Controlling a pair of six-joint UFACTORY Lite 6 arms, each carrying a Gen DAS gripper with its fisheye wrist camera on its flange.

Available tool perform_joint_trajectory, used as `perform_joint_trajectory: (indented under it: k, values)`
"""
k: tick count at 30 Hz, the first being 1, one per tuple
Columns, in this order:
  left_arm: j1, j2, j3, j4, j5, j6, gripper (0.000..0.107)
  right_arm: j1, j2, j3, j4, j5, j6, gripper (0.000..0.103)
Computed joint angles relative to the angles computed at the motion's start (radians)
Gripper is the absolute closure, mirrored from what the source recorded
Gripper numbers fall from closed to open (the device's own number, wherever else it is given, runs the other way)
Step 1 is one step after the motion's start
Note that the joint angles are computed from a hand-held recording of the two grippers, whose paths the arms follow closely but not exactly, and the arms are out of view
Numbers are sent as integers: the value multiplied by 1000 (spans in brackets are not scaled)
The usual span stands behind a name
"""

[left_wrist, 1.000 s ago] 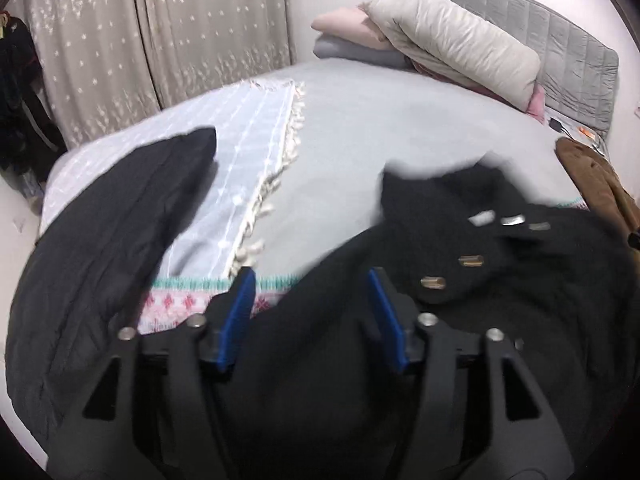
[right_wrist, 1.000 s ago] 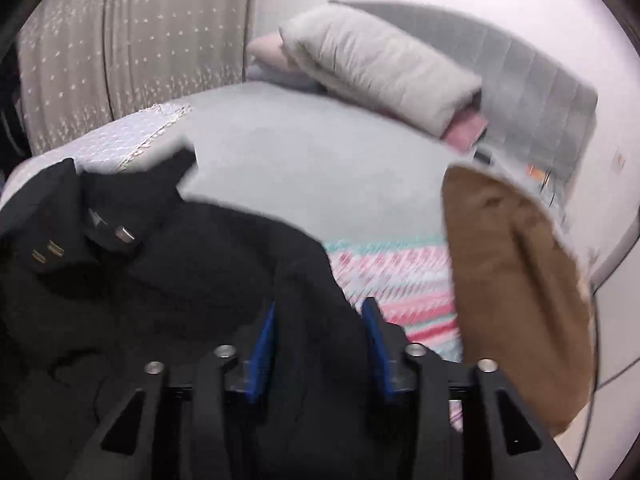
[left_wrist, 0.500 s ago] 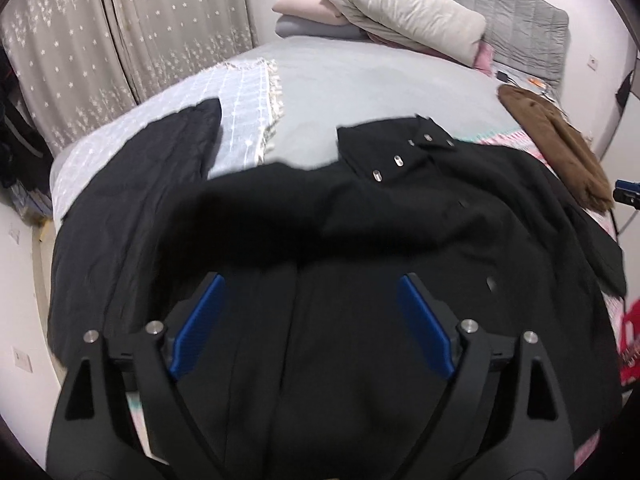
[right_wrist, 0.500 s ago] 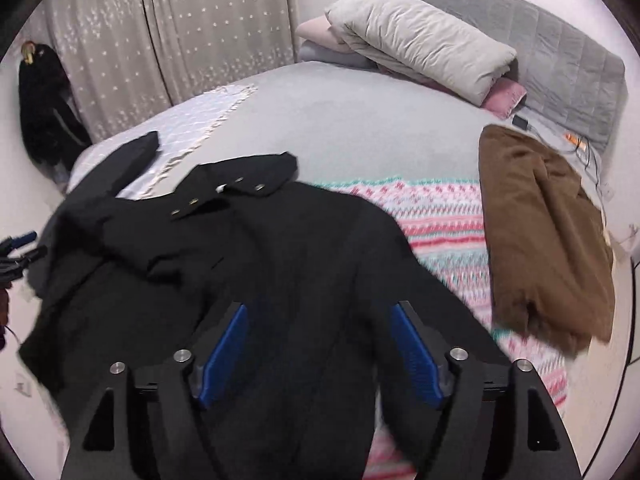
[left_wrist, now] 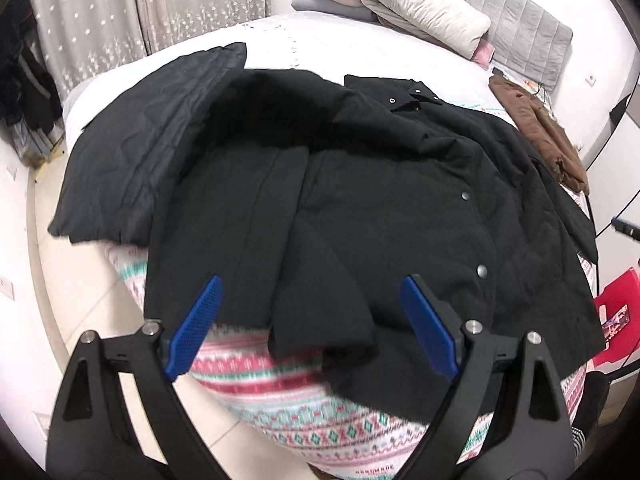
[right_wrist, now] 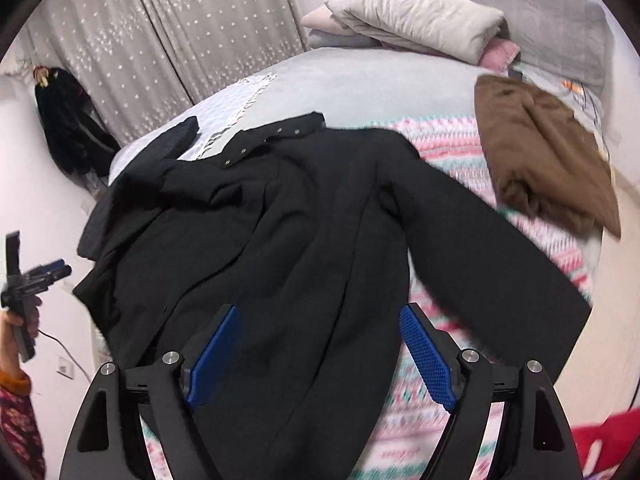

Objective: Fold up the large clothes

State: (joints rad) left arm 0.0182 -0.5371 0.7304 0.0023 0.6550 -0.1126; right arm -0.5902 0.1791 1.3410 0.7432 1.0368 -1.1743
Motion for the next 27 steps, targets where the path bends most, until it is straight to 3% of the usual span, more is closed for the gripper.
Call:
perform_joint_trajectory:
  k: [7,15,23,27]
  values:
    - [126,-307,-317,-201,-55,171,16,-172,-122,-329,34,23,-179,19]
    - [445,-384,-507,-520,-30,545,16,-252,-210,-611,-46,-35,-309,19]
    - [436,-438,-572,-523,-71,564,17,-296,-164,-668,-103,-64,-324,19]
    - [378,-396,-581,-527,-142,551,23,-298,-92,-666,-114,-76,-296,19]
